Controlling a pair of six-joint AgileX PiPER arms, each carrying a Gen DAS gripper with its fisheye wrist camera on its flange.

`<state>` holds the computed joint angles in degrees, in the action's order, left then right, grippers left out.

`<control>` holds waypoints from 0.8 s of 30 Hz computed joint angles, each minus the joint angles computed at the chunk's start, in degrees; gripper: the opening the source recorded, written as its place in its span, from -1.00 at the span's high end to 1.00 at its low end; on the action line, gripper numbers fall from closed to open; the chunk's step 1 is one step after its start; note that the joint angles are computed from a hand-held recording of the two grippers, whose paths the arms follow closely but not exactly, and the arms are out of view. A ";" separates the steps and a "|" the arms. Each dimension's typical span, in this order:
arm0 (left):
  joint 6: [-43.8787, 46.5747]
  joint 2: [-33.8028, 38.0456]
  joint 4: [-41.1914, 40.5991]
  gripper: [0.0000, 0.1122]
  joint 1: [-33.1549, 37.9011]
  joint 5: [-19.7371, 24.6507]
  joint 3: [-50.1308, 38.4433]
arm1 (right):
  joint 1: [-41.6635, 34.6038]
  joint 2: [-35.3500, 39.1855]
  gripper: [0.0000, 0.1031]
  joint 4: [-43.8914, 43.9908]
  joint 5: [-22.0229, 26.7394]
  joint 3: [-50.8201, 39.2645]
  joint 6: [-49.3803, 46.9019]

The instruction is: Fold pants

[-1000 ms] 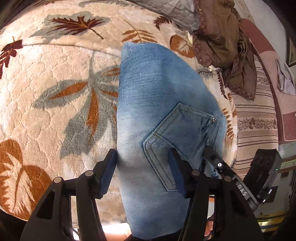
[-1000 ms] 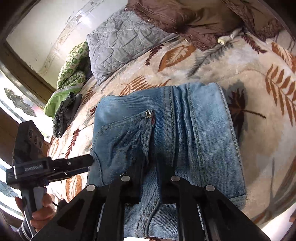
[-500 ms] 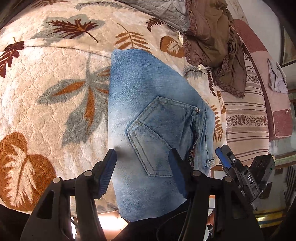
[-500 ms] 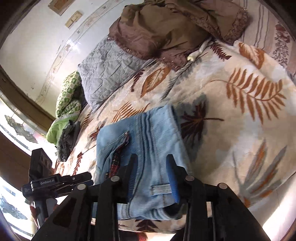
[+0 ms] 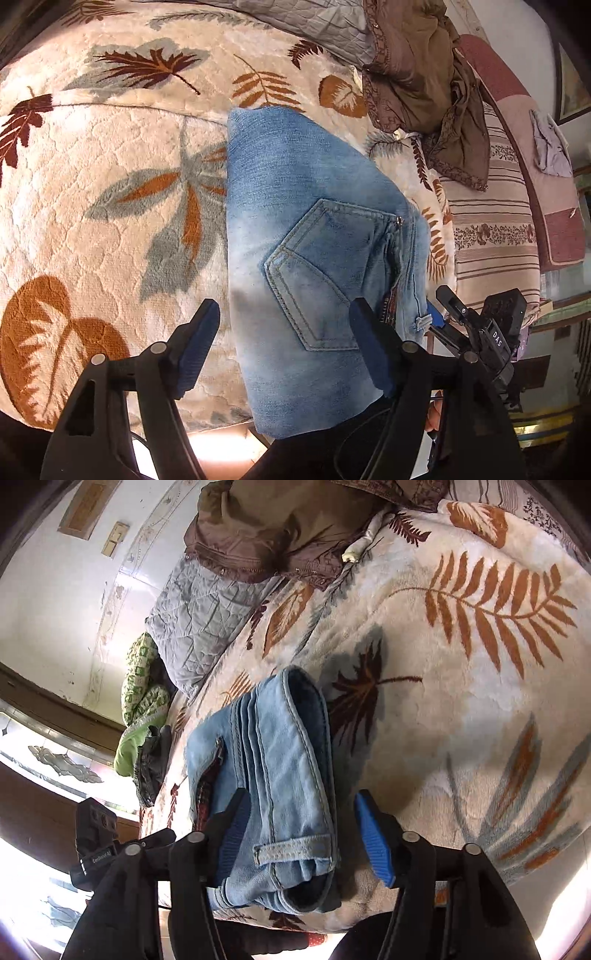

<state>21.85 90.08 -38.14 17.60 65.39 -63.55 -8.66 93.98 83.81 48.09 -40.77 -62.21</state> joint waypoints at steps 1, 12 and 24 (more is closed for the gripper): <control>-0.30 1.07 0.22 -0.36 -0.40 -0.37 -0.60 | 0.08 1.54 -0.35 -0.12 0.81 -1.30 -0.21; -2.32 6.91 -2.22 -0.51 -6.09 -5.00 -1.92 | 6.97 16.08 -0.55 0.96 9.19 -12.77 -7.87; -5.05 -6.79 2.49 0.43 -7.43 -11.56 3.07 | 17.06 -0.78 0.27 -11.51 -11.39 -8.79 7.48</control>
